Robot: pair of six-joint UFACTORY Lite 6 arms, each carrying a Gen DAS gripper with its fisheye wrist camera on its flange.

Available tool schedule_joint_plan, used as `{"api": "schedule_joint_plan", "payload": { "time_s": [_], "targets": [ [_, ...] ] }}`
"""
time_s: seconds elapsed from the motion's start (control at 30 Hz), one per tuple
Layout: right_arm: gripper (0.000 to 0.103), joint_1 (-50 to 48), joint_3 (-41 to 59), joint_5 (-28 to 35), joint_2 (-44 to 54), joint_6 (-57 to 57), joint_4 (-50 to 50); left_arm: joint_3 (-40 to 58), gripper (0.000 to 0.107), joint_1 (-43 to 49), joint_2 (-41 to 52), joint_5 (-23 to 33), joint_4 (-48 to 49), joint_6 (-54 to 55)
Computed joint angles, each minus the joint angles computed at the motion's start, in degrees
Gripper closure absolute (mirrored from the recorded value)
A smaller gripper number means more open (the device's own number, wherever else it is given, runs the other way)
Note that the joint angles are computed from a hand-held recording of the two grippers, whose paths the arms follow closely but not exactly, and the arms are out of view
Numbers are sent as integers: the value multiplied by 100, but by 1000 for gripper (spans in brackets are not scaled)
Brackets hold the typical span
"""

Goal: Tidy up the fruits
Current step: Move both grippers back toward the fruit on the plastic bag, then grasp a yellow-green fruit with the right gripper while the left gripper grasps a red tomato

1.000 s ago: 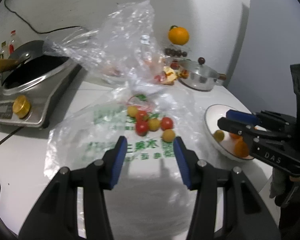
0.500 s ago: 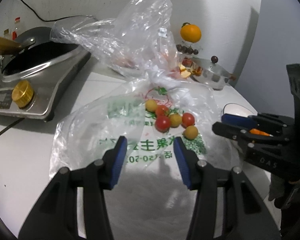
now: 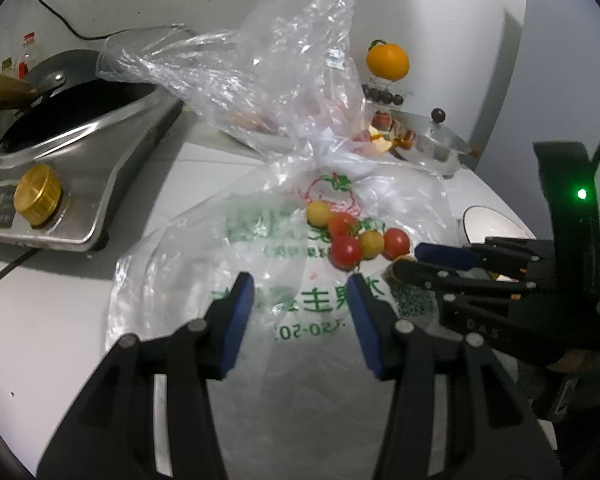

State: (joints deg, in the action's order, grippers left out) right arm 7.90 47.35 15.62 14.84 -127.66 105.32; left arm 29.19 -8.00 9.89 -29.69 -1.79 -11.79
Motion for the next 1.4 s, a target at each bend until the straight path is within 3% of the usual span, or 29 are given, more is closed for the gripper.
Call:
{"api": "schedule_joint_plan", "payload": {
  "time_s": [0.43, 0.77, 1.03, 1.4],
  "targets": [
    [73, 80, 296, -88, 440, 356, -368, 133, 57, -250, -125, 311, -691, 579],
    [74, -341, -132, 399, -298, 318, -669, 567, 57, -743, -141, 711, -1952, 1673],
    [74, -963, -136, 855, -637, 512, -1183, 1490, 57, -942, 661, 1012, -2726, 2417],
    [74, -1313, 150, 1211, -300, 627, -1359, 2954, 57, -847, 2105, 1447, -3978, 3818]
  ]
}}
